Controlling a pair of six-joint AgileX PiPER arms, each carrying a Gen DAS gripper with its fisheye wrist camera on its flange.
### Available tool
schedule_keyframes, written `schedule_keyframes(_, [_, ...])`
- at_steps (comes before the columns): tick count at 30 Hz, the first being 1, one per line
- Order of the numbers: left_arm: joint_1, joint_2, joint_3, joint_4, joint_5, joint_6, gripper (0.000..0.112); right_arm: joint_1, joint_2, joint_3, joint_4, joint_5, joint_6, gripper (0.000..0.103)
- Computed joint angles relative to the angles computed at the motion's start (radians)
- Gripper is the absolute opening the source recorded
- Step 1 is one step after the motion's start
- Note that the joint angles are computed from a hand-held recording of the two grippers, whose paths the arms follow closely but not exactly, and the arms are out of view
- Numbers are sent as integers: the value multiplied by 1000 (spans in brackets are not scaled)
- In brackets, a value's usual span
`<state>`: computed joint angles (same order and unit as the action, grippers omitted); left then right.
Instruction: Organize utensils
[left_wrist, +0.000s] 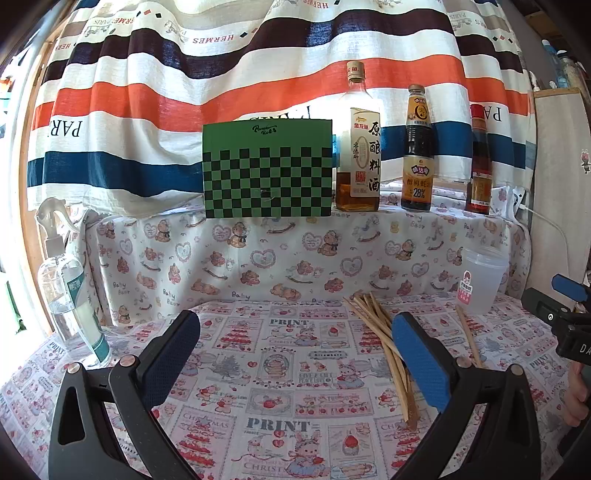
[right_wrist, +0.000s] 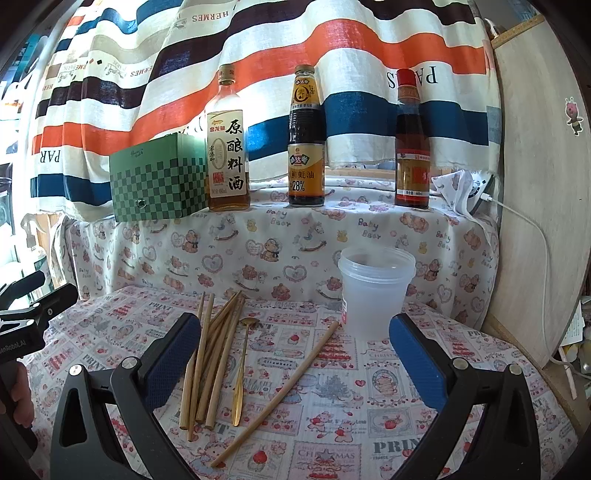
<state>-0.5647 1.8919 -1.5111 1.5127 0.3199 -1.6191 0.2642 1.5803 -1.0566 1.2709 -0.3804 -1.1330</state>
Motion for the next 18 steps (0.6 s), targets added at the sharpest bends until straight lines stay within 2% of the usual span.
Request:
schedule_keyframes(13, [5,-4,7,33,-4,-34,103,4,0,-2,15,-7,-20,103])
schedule_keyframes(16, [5,1,-6,-23,3,24,103,11,-4,-5,33,-16,-42,103])
schedule_keyframes(18, [9,-1,-1,-5,-4,1,103,12,-6,-5,31,-14,-43,103])
